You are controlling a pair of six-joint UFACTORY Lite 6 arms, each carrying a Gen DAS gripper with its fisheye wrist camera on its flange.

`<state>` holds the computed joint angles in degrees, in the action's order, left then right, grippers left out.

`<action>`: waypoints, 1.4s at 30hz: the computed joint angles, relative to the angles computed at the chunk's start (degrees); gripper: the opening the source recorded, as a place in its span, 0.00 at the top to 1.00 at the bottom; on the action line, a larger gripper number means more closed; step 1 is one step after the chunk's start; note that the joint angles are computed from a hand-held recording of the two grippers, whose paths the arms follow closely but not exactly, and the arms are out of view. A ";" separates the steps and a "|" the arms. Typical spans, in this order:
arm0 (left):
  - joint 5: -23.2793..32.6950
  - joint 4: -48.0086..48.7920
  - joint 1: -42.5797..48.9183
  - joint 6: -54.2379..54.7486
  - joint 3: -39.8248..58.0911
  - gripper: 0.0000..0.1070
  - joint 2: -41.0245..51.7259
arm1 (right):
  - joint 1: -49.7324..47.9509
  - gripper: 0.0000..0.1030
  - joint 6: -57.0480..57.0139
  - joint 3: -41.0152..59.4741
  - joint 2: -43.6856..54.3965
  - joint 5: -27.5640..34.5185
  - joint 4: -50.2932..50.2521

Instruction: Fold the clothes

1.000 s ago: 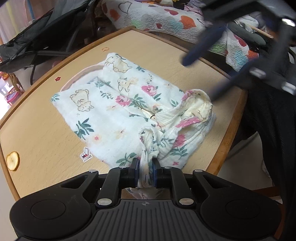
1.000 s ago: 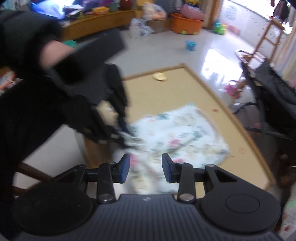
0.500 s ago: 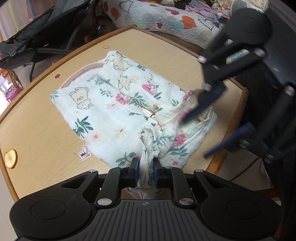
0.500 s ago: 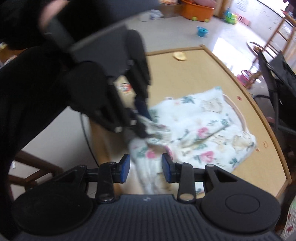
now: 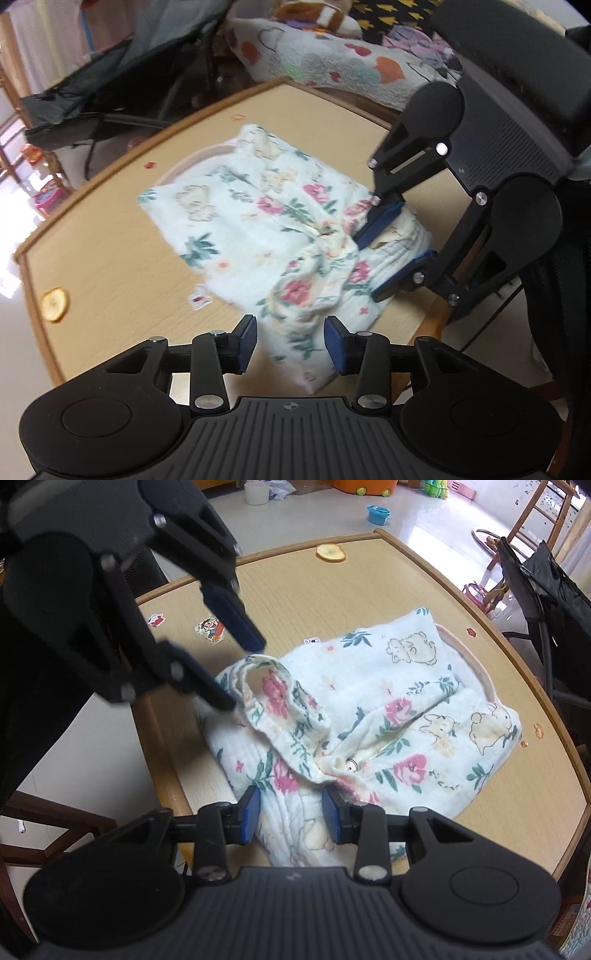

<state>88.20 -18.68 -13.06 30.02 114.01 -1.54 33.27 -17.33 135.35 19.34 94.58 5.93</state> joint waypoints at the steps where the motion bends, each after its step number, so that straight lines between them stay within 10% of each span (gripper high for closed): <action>1: 0.13 -0.74 1.63 0.43 0.42 0.59 -0.17 | -0.13 0.64 -0.02 0.25 0.21 0.14 0.13; 18: 10.90 -14.82 18.55 18.58 -0.04 0.59 -6.20 | -1.49 0.64 -0.26 5.83 4.53 3.04 1.46; 42: -9.77 -4.27 -6.16 5.15 -24.38 0.52 -14.36 | -1.52 0.63 0.11 3.93 3.60 2.12 1.50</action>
